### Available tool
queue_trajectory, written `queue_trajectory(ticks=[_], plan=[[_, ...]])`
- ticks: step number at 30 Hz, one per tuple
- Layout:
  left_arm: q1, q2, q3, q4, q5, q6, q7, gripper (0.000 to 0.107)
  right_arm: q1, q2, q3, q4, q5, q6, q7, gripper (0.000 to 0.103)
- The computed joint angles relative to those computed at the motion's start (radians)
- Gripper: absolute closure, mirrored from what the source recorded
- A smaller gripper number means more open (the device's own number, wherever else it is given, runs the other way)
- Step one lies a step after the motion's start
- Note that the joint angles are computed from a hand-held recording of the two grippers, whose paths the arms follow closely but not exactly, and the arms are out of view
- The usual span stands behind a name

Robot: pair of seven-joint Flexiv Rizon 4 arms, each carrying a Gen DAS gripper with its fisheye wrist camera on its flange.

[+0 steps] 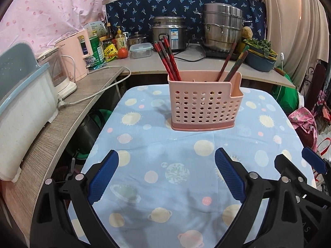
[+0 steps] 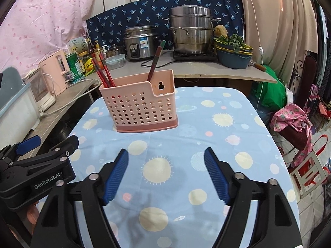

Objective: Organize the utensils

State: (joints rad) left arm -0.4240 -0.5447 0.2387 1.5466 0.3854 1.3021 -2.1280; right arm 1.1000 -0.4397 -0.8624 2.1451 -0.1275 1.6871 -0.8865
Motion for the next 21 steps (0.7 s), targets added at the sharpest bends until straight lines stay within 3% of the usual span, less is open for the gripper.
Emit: queue_trajectory(ticks=[2, 21], plan=[[0.000, -0.002, -0.003, 0.001, 0.001, -0.005, 0.005, 0.016, -0.007, 0.003, 0.007, 0.001, 0.000, -0.009, 0.003, 0.019], [0.015, -0.012, -0.022, 0.006, -0.018, -0.044, 0.022, 0.011, -0.022, -0.004, 0.016, 0.007, -0.039, -0.026, 0.038, 0.014]])
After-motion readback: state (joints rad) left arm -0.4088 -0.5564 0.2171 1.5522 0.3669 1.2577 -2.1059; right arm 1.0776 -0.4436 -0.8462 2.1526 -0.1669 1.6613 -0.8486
